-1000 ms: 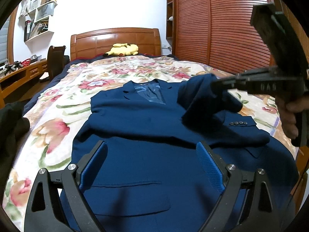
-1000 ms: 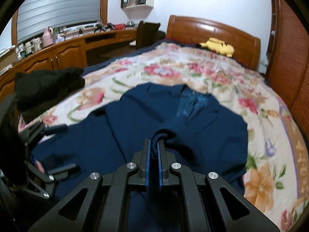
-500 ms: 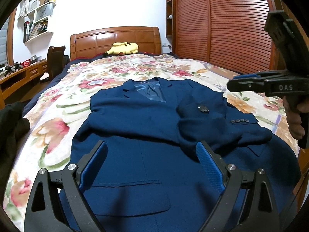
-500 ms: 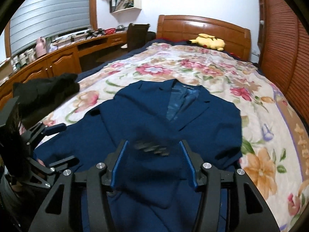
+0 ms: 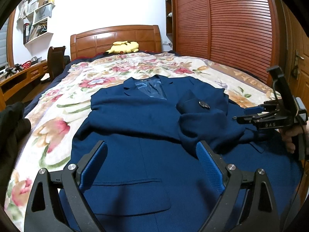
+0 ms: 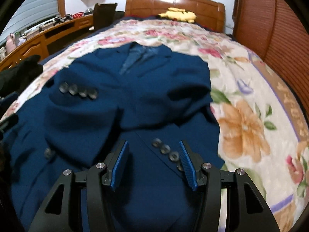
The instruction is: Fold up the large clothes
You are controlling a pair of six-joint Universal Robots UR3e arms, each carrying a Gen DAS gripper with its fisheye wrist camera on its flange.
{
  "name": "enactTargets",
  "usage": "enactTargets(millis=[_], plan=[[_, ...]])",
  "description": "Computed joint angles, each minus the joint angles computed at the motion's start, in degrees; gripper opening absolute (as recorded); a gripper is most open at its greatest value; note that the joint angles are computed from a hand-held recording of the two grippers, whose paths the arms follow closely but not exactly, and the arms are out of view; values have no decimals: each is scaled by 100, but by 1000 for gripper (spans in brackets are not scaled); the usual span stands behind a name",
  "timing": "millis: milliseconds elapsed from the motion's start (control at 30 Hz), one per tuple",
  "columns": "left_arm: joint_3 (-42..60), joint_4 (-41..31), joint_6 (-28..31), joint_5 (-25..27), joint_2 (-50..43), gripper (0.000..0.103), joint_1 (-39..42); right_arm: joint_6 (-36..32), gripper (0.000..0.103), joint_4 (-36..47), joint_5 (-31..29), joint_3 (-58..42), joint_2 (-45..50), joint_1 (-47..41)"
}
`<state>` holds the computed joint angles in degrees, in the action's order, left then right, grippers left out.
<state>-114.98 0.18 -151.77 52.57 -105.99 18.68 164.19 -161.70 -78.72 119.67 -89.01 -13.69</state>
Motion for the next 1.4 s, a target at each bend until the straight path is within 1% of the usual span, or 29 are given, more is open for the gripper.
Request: enactTargets(millis=[33,133,367,467,600,733,833,900,1000,1133,1200,1233,1400], plan=[[-4,11,5,16,-3,94,-2,-61,55,73,62,63,-81,-110],[-34,45,15,41,0,94,0,10,55,106,38,-111,169,-68],[-57,-48,22,-6,36,94,42,103,56,-94,147,-210,614,-46],[-128,-113,134,-71,136,93,70,135,57,-274,100,-172,687,-17],[-101,-334,238,58,222,94,-85,111,57,-357,353,94,545,-228],[-53,-714,228,-94,417,94,-187,134,57,-509,121,101,606,-104],[-2,-777,171,20,519,93,-419,141,57,-494,89,116,556,-90],[37,-844,165,65,553,94,-579,155,57,-494,170,206,441,-161],[161,-1090,219,134,546,93,-844,154,57,-600,391,607,22,-368],[434,-1381,323,346,446,84,-1258,-125,57,-182,877,984,-659,-746],[646,-1611,326,435,373,75,-1433,-241,57,-53,900,1107,-900,-832],[789,-1746,299,506,315,73,-1537,-323,57,3,909,1188,-1041,-873],[1410,-2281,162,865,15,71,-1997,-565,57,424,1054,1488,-1740,-1196]])
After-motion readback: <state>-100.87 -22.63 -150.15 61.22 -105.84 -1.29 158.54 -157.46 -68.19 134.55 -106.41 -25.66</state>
